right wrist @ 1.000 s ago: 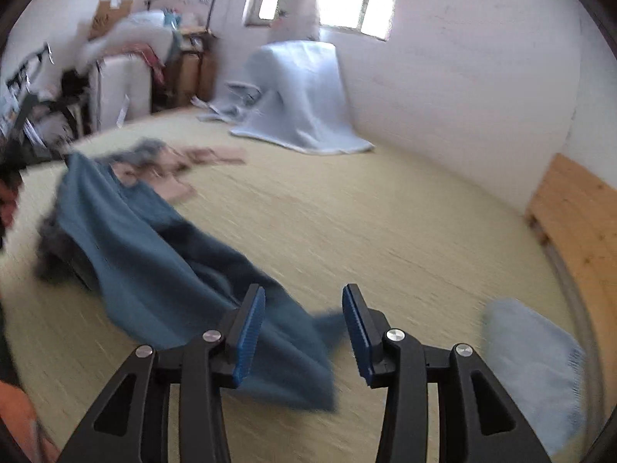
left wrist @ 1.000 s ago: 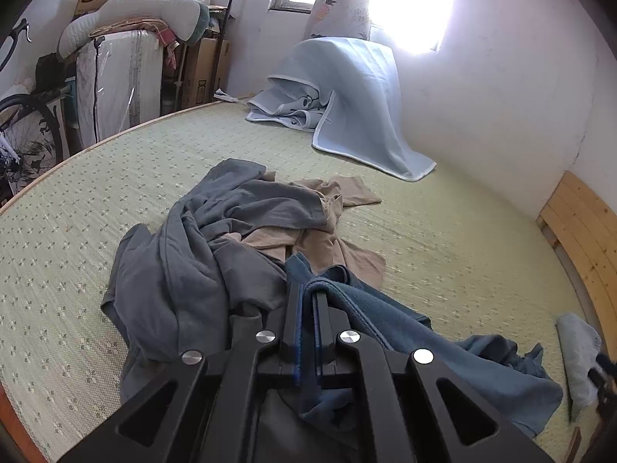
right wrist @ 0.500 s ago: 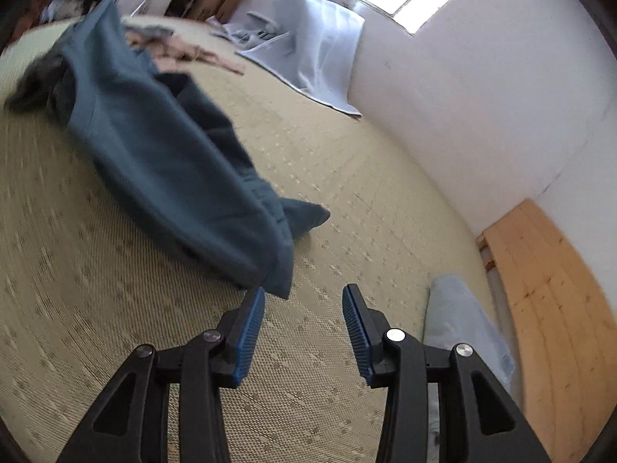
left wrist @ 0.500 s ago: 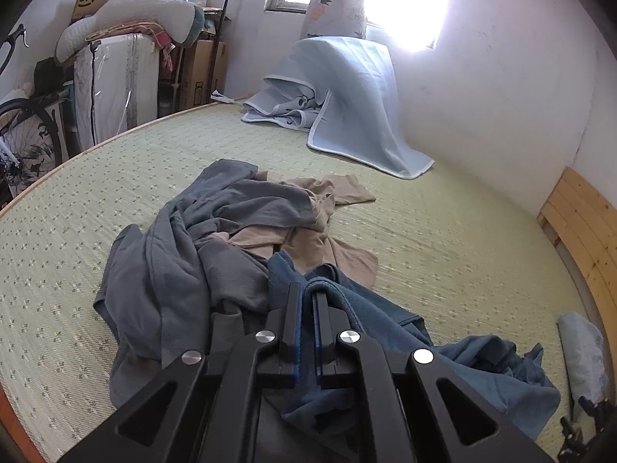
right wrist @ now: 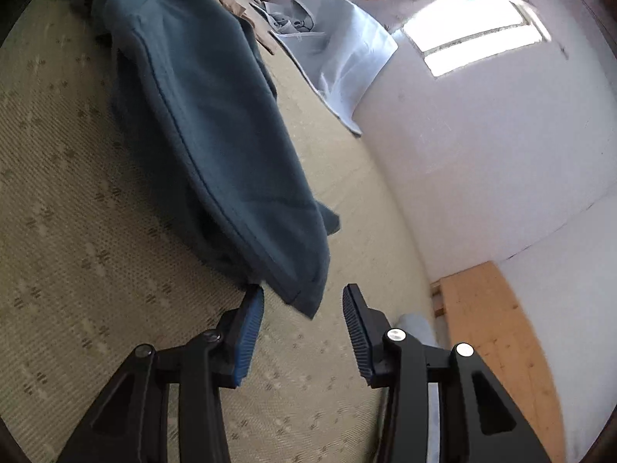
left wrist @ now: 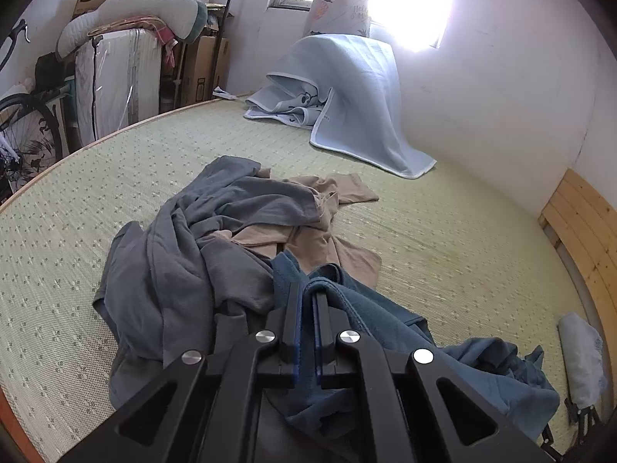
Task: Fold clothes
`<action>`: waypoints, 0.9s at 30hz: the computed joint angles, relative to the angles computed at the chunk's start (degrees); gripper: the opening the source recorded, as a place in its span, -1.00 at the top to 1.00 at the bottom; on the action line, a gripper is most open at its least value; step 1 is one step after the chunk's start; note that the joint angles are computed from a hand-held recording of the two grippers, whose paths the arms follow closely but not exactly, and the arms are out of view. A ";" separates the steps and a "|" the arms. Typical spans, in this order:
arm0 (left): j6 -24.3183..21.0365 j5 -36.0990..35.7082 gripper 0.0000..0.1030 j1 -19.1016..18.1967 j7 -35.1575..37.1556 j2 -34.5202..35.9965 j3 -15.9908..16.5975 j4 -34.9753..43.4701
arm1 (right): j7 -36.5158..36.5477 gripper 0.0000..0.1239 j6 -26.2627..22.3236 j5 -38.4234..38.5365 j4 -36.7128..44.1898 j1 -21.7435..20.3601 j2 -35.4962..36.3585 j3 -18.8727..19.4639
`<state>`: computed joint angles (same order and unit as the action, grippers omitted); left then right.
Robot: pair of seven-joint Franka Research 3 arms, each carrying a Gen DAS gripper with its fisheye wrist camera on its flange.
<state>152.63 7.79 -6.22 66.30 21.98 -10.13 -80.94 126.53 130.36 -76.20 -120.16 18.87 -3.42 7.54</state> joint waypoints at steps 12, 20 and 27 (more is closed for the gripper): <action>-0.36 -1.67 0.93 0.75 1.49 0.27 -0.49 0.12 | 3.06 0.29 -2.69 -6.07 3.80 1.29 2.98 -0.62; -0.39 -1.88 0.93 0.75 1.66 0.26 -0.48 0.12 | 3.12 0.59 -2.82 -6.17 6.09 1.87 3.64 -0.99; -0.37 -1.99 0.93 0.79 2.03 0.32 -0.53 0.12 | 1.57 0.72 -2.52 -4.34 7.09 2.06 3.75 -1.14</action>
<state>152.26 5.81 -5.44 68.32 22.30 -10.66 -80.82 128.09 127.83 -80.53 -113.07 20.93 0.33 6.40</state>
